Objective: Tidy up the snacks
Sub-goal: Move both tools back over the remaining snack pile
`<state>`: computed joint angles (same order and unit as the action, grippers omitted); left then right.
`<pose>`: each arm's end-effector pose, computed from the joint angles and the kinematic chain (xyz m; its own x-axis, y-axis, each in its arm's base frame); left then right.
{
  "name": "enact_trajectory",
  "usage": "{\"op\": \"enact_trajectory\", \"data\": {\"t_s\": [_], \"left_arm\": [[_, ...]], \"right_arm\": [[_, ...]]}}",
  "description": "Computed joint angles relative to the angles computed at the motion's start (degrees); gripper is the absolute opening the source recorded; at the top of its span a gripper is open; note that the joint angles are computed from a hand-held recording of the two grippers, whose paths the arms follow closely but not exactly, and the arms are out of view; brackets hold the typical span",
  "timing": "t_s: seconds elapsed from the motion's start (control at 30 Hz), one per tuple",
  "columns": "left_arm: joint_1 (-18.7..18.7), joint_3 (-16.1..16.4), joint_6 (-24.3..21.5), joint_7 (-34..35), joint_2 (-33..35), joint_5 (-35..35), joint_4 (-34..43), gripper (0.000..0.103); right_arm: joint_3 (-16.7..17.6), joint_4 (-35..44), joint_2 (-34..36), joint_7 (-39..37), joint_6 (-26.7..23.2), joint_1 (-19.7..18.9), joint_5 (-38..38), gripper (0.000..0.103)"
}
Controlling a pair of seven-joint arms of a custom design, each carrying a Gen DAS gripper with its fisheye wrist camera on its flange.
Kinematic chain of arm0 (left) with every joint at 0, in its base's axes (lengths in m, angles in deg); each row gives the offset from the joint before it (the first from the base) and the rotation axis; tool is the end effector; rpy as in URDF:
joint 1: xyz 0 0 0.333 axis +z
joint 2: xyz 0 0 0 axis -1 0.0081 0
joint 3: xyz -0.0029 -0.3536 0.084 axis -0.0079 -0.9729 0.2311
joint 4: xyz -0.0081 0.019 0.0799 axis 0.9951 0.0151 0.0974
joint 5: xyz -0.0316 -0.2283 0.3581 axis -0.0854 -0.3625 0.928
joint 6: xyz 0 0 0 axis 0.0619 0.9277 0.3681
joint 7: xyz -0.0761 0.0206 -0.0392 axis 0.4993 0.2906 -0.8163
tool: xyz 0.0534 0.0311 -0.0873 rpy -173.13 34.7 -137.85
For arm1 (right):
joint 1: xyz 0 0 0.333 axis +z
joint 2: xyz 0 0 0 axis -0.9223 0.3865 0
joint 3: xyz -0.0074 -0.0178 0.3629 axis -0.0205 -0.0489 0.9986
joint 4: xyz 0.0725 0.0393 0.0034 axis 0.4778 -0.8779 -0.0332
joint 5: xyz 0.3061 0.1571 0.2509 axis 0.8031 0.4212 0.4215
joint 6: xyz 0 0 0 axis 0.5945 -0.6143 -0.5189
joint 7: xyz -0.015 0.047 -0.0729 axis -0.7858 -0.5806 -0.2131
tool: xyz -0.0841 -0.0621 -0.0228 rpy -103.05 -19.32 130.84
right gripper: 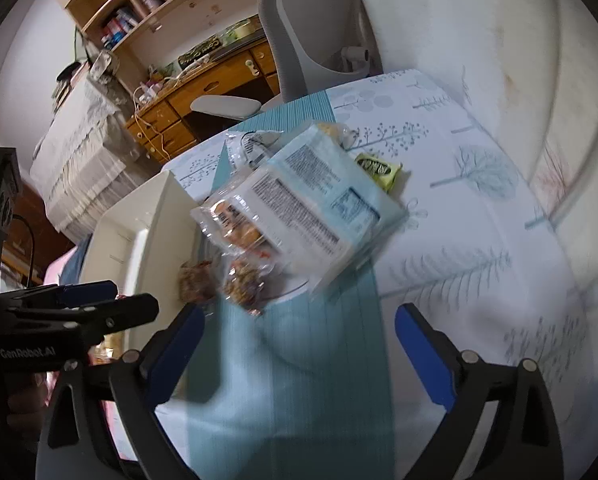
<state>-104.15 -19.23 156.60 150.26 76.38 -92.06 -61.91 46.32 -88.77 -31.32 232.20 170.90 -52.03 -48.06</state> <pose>0.5300 -0.2867 0.4988 -0.5687 -0.8184 0.0817 -0.8044 0.5327 -0.2631 0.3591 0.1639 0.4859 -0.3868 -0.8602 -0.3322 -0.7125 0.5075 -0.4845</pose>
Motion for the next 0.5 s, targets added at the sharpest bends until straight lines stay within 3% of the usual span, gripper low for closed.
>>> {"op": "enact_trajectory", "data": {"t_s": [0.3,0.5], "left_arm": [[-2.38,-0.32,0.44,-10.51,7.12,7.34,4.34,0.080],[-3.96,0.54,1.11,-15.97,10.53,11.69,5.39,0.080]], "right_arm": [[-5.71,1.83,7.07,-15.89,5.50,-1.35,-2.00,0.099],[-5.22,2.86,12.25,-23.24,9.87,-4.51,-4.46,0.099]]}}
